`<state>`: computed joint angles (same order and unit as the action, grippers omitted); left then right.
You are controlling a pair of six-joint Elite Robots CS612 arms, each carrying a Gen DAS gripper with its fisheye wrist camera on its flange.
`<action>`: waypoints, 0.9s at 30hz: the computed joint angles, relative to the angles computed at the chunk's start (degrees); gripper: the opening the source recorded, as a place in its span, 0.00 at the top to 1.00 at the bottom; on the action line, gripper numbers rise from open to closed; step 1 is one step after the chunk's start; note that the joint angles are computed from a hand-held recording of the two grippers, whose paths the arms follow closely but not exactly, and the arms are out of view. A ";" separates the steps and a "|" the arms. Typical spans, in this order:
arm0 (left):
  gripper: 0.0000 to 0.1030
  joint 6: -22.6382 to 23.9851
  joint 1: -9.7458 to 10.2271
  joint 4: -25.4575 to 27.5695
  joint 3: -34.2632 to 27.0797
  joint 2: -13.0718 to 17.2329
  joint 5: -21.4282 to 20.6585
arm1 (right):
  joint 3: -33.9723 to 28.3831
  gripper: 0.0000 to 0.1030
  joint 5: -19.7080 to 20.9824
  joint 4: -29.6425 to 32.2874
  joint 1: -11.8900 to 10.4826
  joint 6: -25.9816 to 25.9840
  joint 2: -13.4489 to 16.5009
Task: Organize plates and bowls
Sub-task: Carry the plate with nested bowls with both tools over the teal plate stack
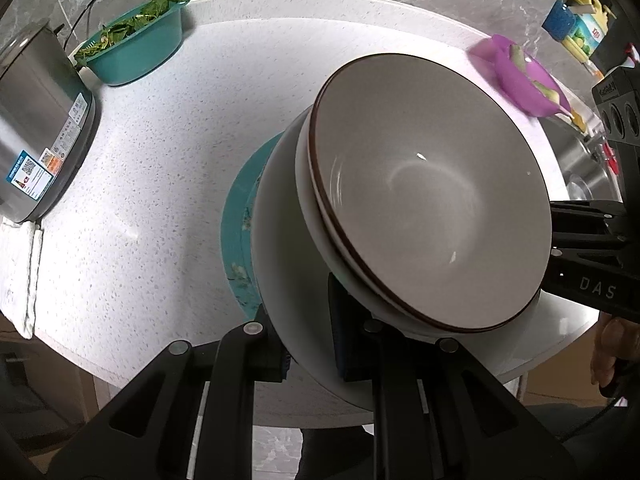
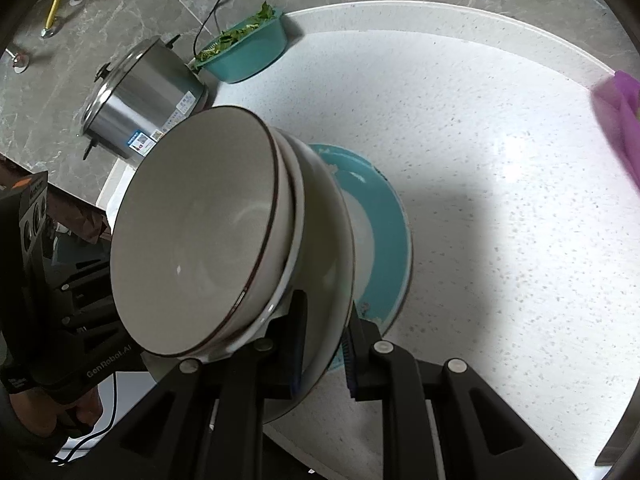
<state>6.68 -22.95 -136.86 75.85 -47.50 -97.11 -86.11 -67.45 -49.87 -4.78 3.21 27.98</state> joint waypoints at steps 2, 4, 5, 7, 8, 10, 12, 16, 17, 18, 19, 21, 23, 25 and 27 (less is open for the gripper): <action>0.86 0.32 0.14 0.45 -0.77 0.59 -0.04 | 0.27 0.83 -0.08 -0.22 0.14 0.38 0.09; 0.86 0.66 0.34 0.85 -1.65 1.29 -0.15 | 0.43 0.83 -0.24 -0.39 0.27 0.67 0.19; 0.86 0.85 0.43 0.93 -1.92 1.54 -0.20 | 0.61 0.83 -0.33 -0.49 0.34 0.78 0.21; 0.86 1.21 0.61 1.15 -2.80 2.23 -0.40 | 0.73 0.83 -0.59 -0.59 0.41 1.04 0.29; 0.86 1.33 0.68 1.19 -3.00 2.46 -0.56 | 0.75 0.83 -0.71 -0.62 0.42 1.16 0.34; 0.86 1.47 0.72 1.26 -3.34 2.83 -0.68 | 0.80 0.83 -0.83 -0.58 0.42 1.38 0.41; 0.86 1.56 0.71 1.17 -3.39 3.00 -0.73 | 1.04 0.83 -1.03 -0.69 0.49 1.60 0.42; 0.86 2.13 1.01 1.25 -4.44 3.99 -0.85 | 1.43 0.83 -1.14 -1.14 0.70 2.13 0.51; 0.86 2.15 0.97 0.98 -4.02 3.80 -0.78 | 1.42 0.83 -1.16 -1.15 0.72 2.21 0.58; 0.86 2.11 0.93 0.71 -3.54 3.57 -0.75 | 1.44 0.83 -1.26 -1.13 0.76 2.25 0.64; 0.86 2.23 0.95 0.63 -3.57 3.67 -0.76 | 1.36 0.83 -1.29 -1.07 0.74 2.37 0.71; 0.86 2.29 0.99 0.46 -3.62 3.88 -0.80 | 1.33 0.83 -1.35 -1.08 0.74 2.57 0.85; 0.86 2.33 0.98 0.34 -3.69 4.04 -0.82 | 1.23 0.83 -1.37 -1.11 0.73 2.79 0.99; 0.86 2.29 0.96 0.25 -3.67 4.13 -0.89 | 1.20 0.83 -1.42 -1.13 0.69 2.86 1.07; 0.86 2.24 0.92 0.06 -3.42 4.05 -0.93 | 1.09 0.83 -1.52 -1.15 0.65 3.00 1.16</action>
